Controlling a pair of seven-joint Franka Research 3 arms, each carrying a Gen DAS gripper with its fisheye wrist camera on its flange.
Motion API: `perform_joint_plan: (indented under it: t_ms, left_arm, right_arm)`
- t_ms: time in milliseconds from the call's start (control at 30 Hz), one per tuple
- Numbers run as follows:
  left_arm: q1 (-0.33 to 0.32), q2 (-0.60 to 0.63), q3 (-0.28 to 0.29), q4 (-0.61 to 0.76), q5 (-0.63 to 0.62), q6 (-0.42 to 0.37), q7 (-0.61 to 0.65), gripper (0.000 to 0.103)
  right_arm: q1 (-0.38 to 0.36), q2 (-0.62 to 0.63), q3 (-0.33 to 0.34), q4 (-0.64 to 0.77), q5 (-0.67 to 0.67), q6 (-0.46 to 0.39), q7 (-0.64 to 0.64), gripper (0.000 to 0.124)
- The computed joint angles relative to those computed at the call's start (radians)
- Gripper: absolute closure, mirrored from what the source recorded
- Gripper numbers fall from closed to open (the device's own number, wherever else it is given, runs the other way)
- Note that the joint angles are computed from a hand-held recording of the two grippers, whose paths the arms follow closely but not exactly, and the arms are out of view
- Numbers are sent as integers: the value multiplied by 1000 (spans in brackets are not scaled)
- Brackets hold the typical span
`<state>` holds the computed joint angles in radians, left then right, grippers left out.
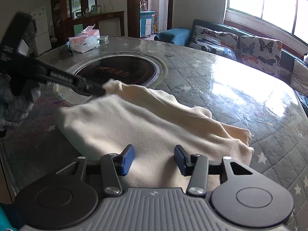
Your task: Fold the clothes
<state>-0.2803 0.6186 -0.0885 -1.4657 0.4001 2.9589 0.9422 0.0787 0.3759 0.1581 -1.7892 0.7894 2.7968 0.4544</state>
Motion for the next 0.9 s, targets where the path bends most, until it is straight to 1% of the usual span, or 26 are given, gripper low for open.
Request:
perform_joint_plan:
  t_ms: [33, 67, 100, 200, 267, 300, 433, 467, 500, 600, 633, 767, 833, 900]
  left_arm:
    - [-35, -5, 44, -1, 39, 6, -25, 99]
    - [-44, 1, 53, 9, 49, -7, -21, 99]
    - [-43, 10, 48, 23, 55, -25, -12, 99]
    - [1, 38, -13, 59, 8, -93, 33, 98]
    - [4, 36, -17, 61, -1, -93, 40, 98]
    - [5, 34, -18, 60, -4, -91, 41, 95]
    - [0, 43, -14, 88, -10, -75, 43, 95]
    - [9, 53, -30, 105, -21, -75, 58, 95]
    - [20, 71, -53, 134, -36, -86, 86, 95]
    - [38, 134, -110, 237, -88, -128, 178, 95]
    - [34, 161, -118, 282, -103, -152, 204, 95]
    - [-8, 292, -107, 508, -153, -288, 262, 95]
    - [-31, 353, -89, 614, -168, -356, 275, 95]
    - [-43, 378, -73, 650, -174, -370, 284, 95]
  right_arm:
    - [-1, 1, 0, 0, 0, 0, -1, 76]
    - [-2, 3, 1, 2, 2, -1, -2, 76]
    - [-3, 6, 1, 5, 2, -3, -1, 75]
    - [-3, 6, -1, 14, -1, -12, 9, 76]
    - [-6, 8, 0, 27, 7, -4, 13, 76]
    - [-8, 12, 0, 38, 9, -2, 14, 77]
    - [-7, 57, -7, 117, -11, -2, 49, 78]
    - [-7, 74, -11, 143, -23, -10, 67, 81]
    - [-3, 94, -17, 172, -41, -23, 95, 86]
    - [1, 153, -30, 259, -95, -63, 173, 93]
    - [4, 169, -33, 279, -112, -66, 193, 93]
    - [17, 234, -52, 348, -189, -78, 294, 96]
    - [10, 247, -43, 356, -210, -76, 308, 97]
    - [2, 243, -29, 347, -219, -63, 303, 97]
